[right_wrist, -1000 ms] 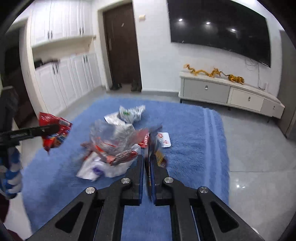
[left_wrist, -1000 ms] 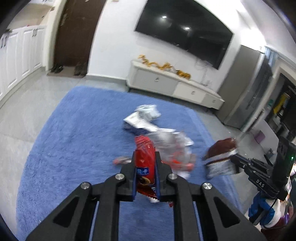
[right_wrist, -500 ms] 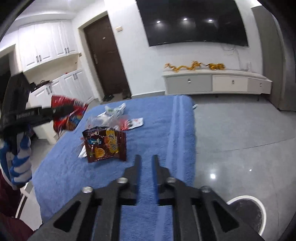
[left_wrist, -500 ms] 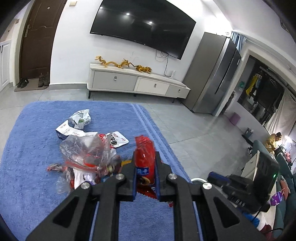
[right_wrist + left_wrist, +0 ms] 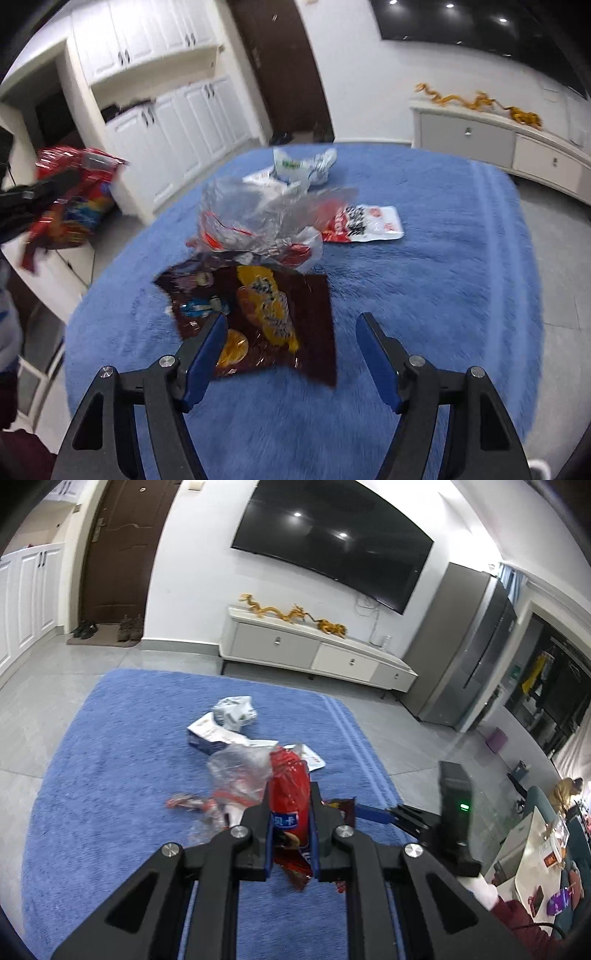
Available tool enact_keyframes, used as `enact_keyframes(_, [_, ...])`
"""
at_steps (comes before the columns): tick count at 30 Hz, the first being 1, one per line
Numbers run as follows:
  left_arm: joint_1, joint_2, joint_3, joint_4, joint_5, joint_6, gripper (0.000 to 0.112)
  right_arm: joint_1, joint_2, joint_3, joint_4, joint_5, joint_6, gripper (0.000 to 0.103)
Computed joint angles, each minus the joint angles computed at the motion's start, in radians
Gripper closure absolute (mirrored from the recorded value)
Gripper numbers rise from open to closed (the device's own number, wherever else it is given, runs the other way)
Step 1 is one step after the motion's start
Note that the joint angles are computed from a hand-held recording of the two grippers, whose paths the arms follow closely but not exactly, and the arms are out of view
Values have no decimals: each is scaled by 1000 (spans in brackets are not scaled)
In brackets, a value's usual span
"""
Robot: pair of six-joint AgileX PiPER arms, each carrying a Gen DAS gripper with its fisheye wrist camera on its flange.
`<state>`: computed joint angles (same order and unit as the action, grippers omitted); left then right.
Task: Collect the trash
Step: 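Grasp red snack bag with left tool while right tool grasps brown snack bag, then carry both snack bags over the bin and open both tools to drop them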
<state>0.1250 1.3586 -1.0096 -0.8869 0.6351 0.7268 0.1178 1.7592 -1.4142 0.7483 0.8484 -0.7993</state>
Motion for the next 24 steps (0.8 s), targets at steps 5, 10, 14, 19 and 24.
enact_keyframes(5, [28,-7,9,0,11,0,99,0,24,-3,25,52,-44,97])
enact_keyframes(10, [-31,-6,9,15,3,-26,99,-66,-117,156,128,58,-164,99])
enact_keyframes(14, [-134,3,-5,60,-15,-72,99,-236,-278,310,245,110,-265,99])
enact_keyframes(19, [-377,94,-78,158,-55,-182,99,-591,-431,455,287,204,-331,99])
enact_keyframes(24, [-651,342,-301,269,-22,-323,99,-1009,-443,551,158,175,-394,99])
